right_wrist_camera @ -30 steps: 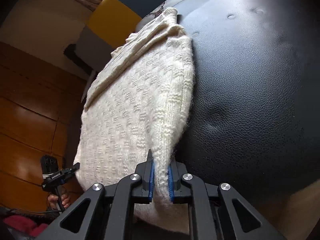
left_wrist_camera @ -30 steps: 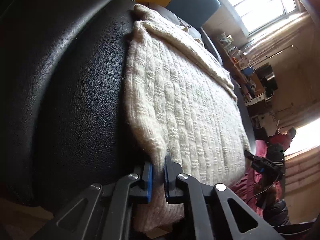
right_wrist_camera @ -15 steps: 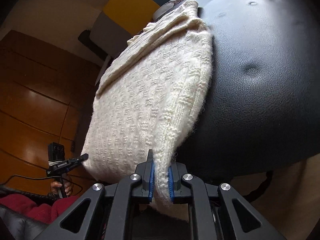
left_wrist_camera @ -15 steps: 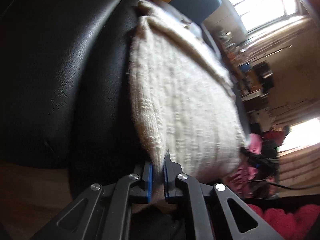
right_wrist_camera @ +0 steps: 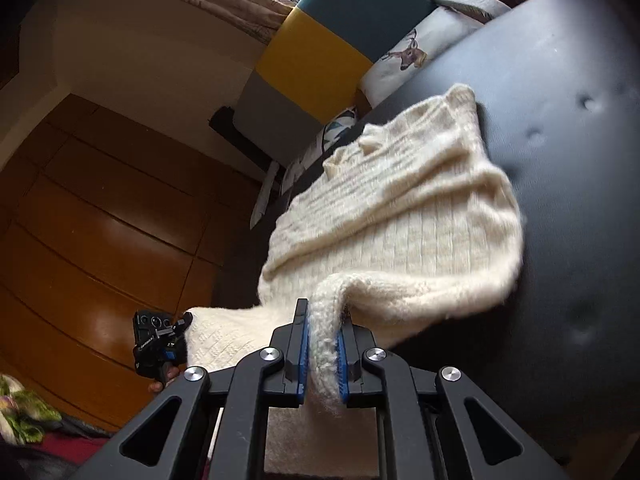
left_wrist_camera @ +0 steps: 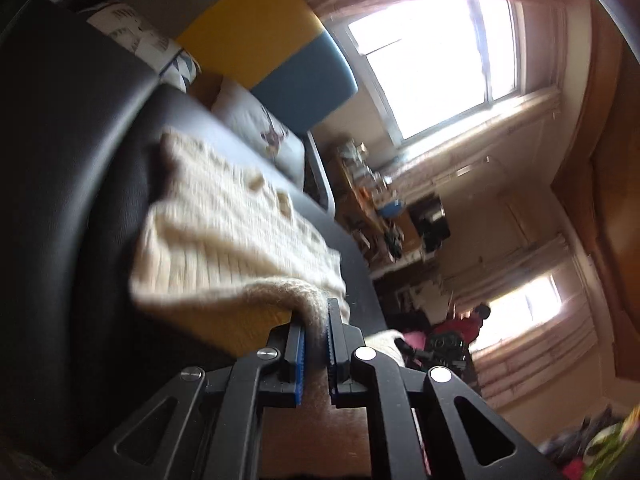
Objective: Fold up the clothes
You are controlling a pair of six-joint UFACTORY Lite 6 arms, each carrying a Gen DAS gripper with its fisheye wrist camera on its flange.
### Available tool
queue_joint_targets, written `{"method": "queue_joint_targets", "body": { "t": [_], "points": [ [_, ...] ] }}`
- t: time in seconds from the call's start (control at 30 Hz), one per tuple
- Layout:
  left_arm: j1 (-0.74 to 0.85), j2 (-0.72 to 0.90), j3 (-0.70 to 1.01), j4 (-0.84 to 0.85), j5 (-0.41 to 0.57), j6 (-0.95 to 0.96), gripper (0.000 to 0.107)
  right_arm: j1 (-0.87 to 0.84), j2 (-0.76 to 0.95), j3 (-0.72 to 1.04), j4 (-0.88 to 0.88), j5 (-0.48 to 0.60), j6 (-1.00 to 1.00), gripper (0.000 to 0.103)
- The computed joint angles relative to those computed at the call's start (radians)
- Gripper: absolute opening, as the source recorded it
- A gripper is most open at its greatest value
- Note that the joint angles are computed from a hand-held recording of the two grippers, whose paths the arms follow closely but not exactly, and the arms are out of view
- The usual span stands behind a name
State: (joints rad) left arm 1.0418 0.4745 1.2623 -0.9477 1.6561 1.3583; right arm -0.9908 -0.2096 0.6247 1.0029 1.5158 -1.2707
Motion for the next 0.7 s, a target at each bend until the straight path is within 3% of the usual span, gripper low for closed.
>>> {"method": "queue_joint_targets", "body": {
  "t": [0.13, 0.23, 0.33, 0.4, 0.47, 0.7],
  "points": [
    [-0.225, 0.175, 0.244, -0.179, -0.225, -0.219, 0.007, 0.254, 0.208, 0.226, 0.202, -0.219, 0.117, 0.012],
    [-0.356, 0.381, 0.507, -0.153, -0.395, -0.382, 0.007, 0.394, 0.437, 0.449, 0.254, -0.386, 0.203, 0.012],
    [-0.447, 0.575, 0.722, -0.049, -0.484, -0.528, 0.007, 0.474, 0.623, 0.592, 0.209, -0.498, 0.275, 0.012],
    [-0.451, 0.598, 0.729, -0.048, -0.485, -0.503, 0.007, 0.515, 0.721, 0.657, 0.182, -0.559, 0.319, 0.010],
    [-0.444, 0.588, 0.697, -0.041, -0.483, -0.463, 0.007, 0.494, 0.704, 0.617, 0.181, -0.536, 0.267, 0.010],
    [-0.311, 0.276, 0.232, 0.049, -0.501, -0.243, 0.007, 0.343, 0.474, 0.294, 0.117, -0.414, 0.137, 0.010]
  ]
}}
